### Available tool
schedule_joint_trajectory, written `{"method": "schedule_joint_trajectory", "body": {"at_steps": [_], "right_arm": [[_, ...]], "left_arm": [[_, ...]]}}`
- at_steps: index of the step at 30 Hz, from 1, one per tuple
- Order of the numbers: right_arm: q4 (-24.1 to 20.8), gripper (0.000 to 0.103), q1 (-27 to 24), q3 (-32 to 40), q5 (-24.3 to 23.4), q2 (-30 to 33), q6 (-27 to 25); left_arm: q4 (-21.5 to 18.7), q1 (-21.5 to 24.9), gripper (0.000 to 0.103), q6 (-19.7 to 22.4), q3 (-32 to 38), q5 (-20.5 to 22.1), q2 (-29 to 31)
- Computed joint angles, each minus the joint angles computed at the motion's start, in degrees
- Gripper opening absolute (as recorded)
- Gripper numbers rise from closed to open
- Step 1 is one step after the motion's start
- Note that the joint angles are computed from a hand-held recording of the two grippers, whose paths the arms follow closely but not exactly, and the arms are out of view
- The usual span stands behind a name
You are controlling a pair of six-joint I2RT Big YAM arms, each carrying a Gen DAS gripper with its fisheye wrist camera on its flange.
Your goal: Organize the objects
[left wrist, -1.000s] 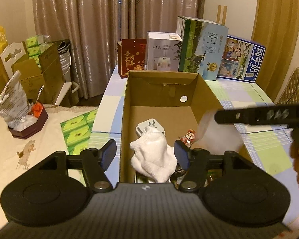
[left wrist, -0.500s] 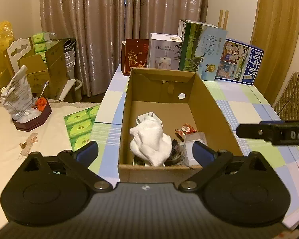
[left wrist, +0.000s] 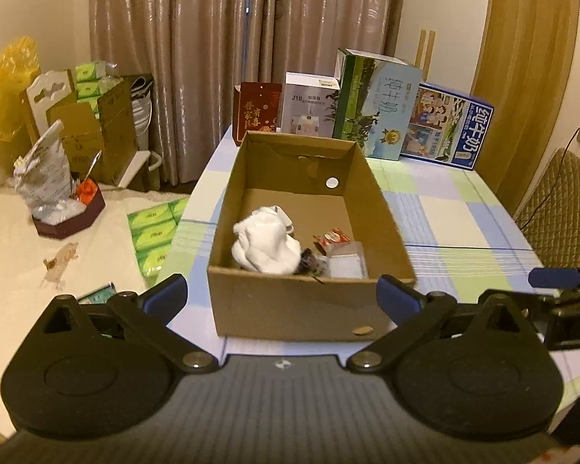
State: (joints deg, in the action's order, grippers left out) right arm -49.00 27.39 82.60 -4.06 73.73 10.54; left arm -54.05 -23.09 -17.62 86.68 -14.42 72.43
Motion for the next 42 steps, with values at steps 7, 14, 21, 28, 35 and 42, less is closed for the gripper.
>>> {"method": "schedule_joint_trajectory", "body": {"at_steps": [7, 14, 21, 28, 35, 42], "right_arm": [[-1.2, 0.101, 0.1, -3.6, 2.6, -5.1, 2.0], [-2.5, 0.101, -0.5, -5.7, 2.8, -8.4, 2.5], [-3.6, 0.101, -0.1, -6.3, 3.4, -10.0, 2.4], [-3.6, 0.101, 0.9, -6.3, 4.1, -10.3, 2.6], [-3.8, 0.101, 0.8, -6.2, 4.2, -10.4, 2.7], [-3.8, 0.101, 0.7, -6.3, 4.3, -10.4, 2.8]], "left_arm": [[-2.8, -3.6, 0.102, -5.7, -1.5, -2.6, -3.6], [-5.8, -8.1, 0.102, -6.7, -2.3, -6.5, -5.7], [-7.6, -10.7, 0.102, -7.4, -2.9, -8.6, -6.9], [-7.4, -11.7, 0.102, -7.2, -2.6, -9.6, -7.2], [-7.8, -12.0, 0.102, -7.8, -2.2, -9.9, -7.0], [-7.7, -12.0, 0.102, -7.8, -2.3, -9.6, -7.1]]}}
